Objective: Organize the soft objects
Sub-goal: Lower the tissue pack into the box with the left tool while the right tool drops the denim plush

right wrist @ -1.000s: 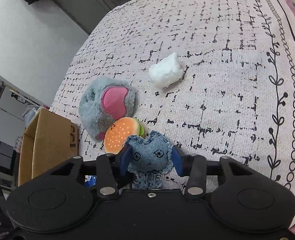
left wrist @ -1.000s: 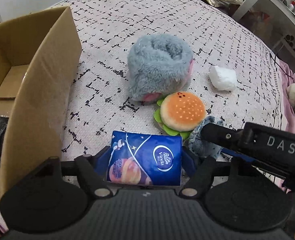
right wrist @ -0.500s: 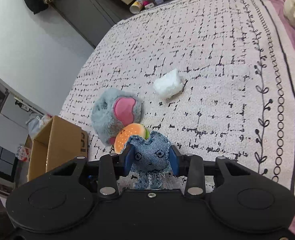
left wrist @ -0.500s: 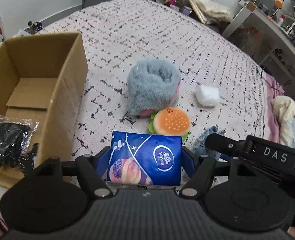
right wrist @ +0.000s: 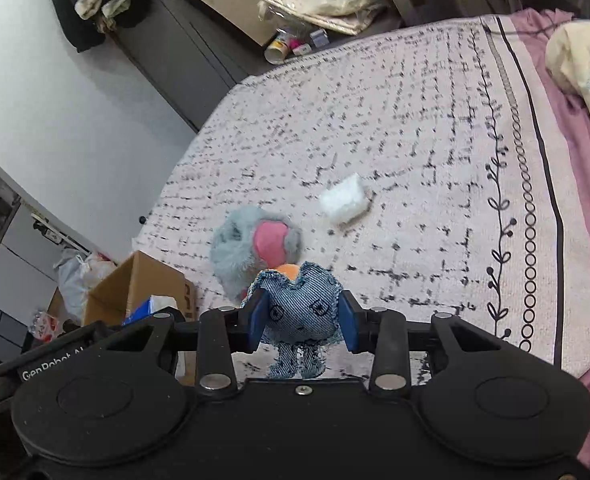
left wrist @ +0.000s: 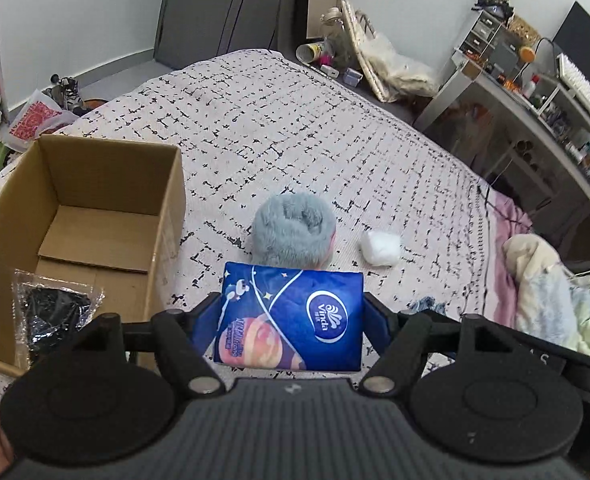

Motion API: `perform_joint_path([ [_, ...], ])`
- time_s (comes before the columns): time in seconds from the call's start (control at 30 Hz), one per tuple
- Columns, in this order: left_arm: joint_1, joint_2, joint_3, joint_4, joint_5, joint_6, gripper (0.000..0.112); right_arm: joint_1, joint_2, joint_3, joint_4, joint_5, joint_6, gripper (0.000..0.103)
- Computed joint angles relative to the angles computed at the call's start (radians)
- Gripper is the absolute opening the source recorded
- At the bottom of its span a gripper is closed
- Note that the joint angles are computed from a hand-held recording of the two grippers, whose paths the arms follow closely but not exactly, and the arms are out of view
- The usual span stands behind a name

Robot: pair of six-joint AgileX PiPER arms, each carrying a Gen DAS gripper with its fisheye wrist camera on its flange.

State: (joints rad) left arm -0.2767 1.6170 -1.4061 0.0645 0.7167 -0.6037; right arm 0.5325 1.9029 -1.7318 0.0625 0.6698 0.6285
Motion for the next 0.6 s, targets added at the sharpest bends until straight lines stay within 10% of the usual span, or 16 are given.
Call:
perform_joint_path([
  [0.6, 0.214, -0.087, 0.025, -0.241, 0.001, 0.205, 0.072, 0.153, 0.127, -0.279, -0.139, 0.091, 0.088, 0.037],
])
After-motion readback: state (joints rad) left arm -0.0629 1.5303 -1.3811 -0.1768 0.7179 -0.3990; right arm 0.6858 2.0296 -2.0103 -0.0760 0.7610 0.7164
